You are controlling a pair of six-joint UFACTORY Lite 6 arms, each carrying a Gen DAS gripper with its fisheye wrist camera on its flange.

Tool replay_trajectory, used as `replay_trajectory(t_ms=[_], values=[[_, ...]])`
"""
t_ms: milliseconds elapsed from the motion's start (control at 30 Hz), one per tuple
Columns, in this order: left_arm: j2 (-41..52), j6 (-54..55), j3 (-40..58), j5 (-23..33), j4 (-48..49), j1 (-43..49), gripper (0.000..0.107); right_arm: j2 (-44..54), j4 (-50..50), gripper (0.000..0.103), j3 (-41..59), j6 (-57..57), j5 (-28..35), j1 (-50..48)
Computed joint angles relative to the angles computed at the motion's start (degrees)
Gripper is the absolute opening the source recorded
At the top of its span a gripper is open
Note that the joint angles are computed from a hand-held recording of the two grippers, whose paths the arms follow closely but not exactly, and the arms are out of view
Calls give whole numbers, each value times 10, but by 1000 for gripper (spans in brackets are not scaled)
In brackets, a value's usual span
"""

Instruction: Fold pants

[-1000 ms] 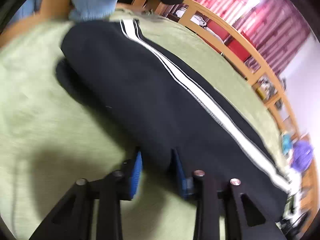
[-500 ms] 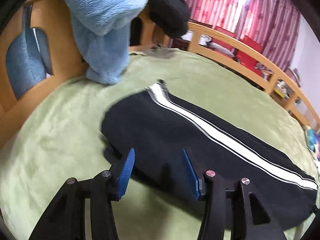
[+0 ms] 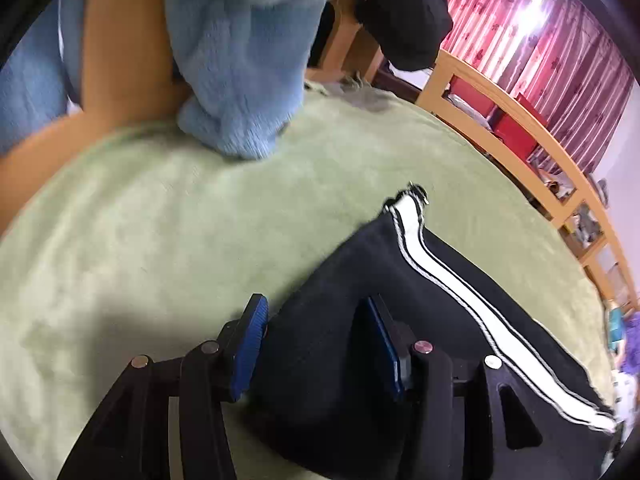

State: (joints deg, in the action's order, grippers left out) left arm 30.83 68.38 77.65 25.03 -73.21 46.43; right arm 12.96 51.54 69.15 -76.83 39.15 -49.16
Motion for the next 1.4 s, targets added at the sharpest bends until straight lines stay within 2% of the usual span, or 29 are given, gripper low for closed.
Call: replay_trajectory(t_ms=[33, 133, 167, 300, 400, 467, 500, 567, 600, 667, 733, 800, 900, 1067, 1233, 1400], values=[[5, -1, 2, 11, 1, 1, 35, -1, 5, 58, -5, -1, -2, 9], [-22, 28, -33, 11, -7, 7, 24, -6, 12, 58, -19, 5, -23, 37], [-41, 39, -50, 21, -14, 18, 24, -10, 21, 58, -26, -1, -24, 40], [-89, 2, -80, 125, 3, 90, 24, -14, 17, 60, -27, 17, -32, 50], [-108, 1, -88, 137, 9, 98, 24, -10, 13, 60, -18, 26, -25, 49], [-105, -36, -81, 75, 55, 61, 26, -10, 8, 60, -15, 32, -17, 47], [-91, -91, -75, 27, 107, 35, 29, -12, 7, 60, -15, 32, -16, 46], [-65, -161, -69, -28, 178, 8, 37, -22, 6, 60, -22, 23, -15, 40], [-61, -160, -75, -39, 178, 5, 39, -26, 5, 60, -23, 19, -14, 36], [-87, -98, -103, -37, 116, 19, 44, -38, -7, 60, -27, 15, -9, 25], [-119, -93, -130, -57, 110, 27, 63, -48, -12, 60, -24, 2, 7, 9], [-150, -84, -155, -42, 100, 44, 64, -65, 1, 60, -21, -21, 15, -9], [-174, -65, -178, 53, 100, 77, 64, -52, -6, 63, 9, -10, 29, -12], [-165, -23, -230, 147, 30, 91, 64, 6, 63, 63, 44, -20, 71, 6], [-107, 9, -237, 173, -71, 94, 64, 64, 55, 63, 30, -30, -7, 87], [-84, 30, -216, 134, -106, 71, 64, 88, 91, 63, -9, -80, -55, 102]])
